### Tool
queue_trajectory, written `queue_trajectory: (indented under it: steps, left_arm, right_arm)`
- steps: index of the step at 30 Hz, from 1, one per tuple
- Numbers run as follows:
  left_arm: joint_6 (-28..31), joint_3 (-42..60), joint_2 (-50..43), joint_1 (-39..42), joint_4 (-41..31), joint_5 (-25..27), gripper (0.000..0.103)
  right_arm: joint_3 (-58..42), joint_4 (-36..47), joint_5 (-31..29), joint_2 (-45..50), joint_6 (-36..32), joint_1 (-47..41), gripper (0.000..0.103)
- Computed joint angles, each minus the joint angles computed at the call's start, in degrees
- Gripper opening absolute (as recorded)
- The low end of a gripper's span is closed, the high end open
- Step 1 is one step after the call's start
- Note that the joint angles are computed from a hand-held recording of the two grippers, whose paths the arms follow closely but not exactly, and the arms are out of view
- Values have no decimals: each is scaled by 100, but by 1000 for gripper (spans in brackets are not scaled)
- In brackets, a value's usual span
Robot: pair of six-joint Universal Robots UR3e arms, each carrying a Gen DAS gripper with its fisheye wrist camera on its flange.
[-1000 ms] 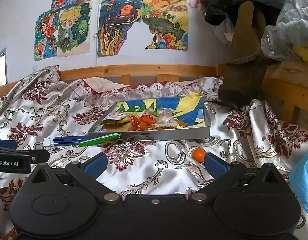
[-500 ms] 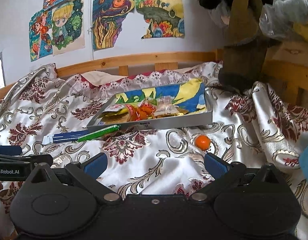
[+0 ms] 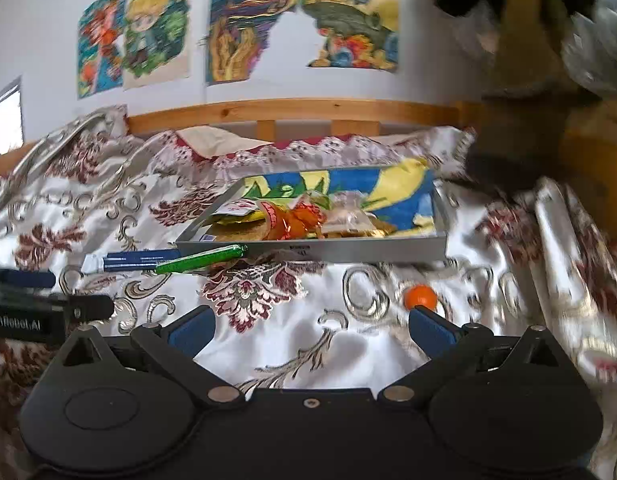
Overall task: Organize snacks
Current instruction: 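Lower the left tool to the tray edge while the right tool lowers to the small orange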
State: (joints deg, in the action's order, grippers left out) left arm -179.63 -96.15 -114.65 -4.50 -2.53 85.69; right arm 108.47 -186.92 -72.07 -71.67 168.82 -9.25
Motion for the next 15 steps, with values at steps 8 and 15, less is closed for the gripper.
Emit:
queue_trajectory:
  steps: [8, 15]
  left_arm:
    - [740, 1855, -1208, 40, -757, -445, 103]
    - [1342, 4111, -2477, 11, -2214, -927, 102]
  right_arm:
    - [-1130, 173, -44, 954, -150, -209, 102]
    - [-1904, 681, 253, 1544, 580, -564, 98]
